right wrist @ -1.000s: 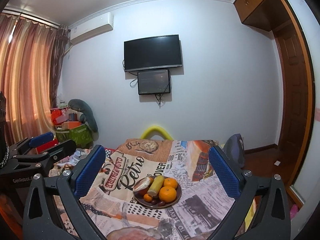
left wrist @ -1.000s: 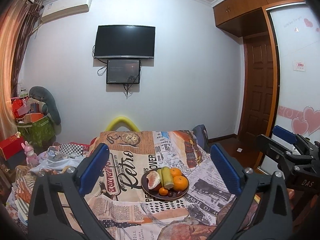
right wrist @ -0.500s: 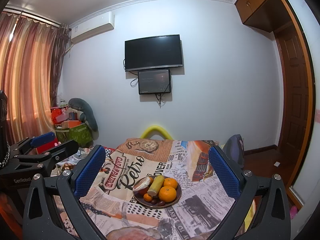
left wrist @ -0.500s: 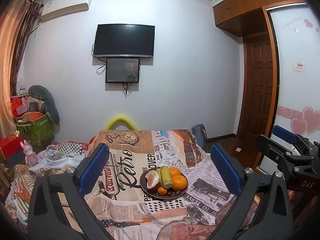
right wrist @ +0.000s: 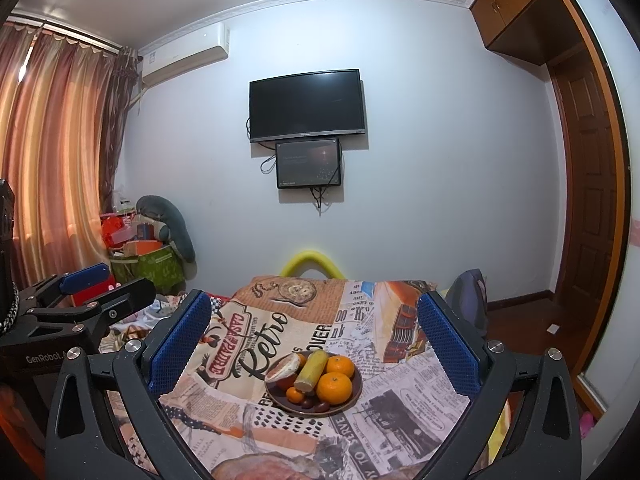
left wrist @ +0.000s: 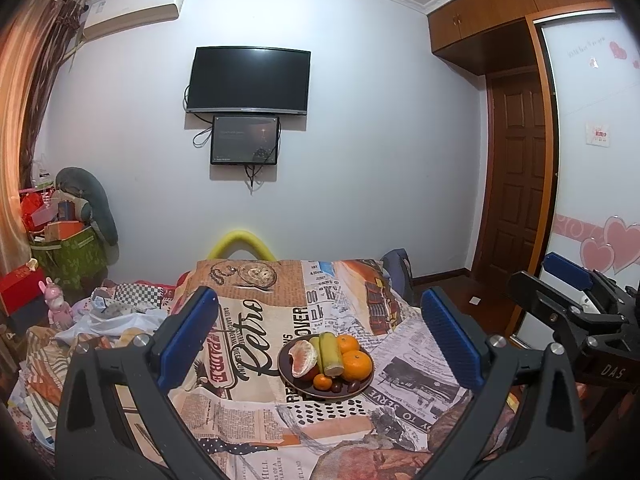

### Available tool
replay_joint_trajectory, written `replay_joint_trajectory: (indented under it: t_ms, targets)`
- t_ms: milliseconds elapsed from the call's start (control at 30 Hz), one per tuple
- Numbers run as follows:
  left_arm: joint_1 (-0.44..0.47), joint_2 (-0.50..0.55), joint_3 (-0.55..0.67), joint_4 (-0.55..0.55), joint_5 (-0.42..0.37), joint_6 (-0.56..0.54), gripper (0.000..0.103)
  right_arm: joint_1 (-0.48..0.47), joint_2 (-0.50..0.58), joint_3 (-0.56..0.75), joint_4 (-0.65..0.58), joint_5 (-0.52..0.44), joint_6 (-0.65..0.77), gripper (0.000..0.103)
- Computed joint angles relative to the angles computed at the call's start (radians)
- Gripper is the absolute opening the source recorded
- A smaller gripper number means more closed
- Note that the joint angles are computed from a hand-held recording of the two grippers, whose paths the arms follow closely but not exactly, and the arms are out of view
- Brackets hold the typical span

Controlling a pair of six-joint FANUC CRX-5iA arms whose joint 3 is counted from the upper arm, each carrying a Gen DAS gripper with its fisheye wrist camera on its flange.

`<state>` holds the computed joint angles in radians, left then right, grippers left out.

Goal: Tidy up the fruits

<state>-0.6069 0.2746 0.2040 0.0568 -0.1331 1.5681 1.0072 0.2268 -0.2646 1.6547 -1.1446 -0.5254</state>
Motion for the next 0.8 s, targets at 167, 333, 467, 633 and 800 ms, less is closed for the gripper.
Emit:
replay_joint_trajectory:
  t_ms: [167,333,467,633,800]
  targets:
    - [0.0,0.001,0.0,0.005,-0.001,-0.005,0.103,-0.005,-0.002,0.001,-0.002,0.012,0.002,0.103]
    - [0.001,0.004,0.004,0.02,-0.014,-0.018,0.103,-0.008,-0.004,-0.001,-0.006,0.02,0.001,0.103]
    - [-0.002,0.007,0.019,-0.019,-0.03,0.019,0.103,-0.006,0.0,0.002,-0.012,0.015,0.002,0.103]
    - [-0.005,0.01,0.027,-0.039,-0.033,0.038,0.103,-0.008,-0.003,0.0,-0.014,0.019,0.001,0.103]
    - [-0.005,0.015,0.024,-0.008,-0.031,0.005,0.103,-0.011,-0.001,0.0,-0.022,0.018,0.001,0.103]
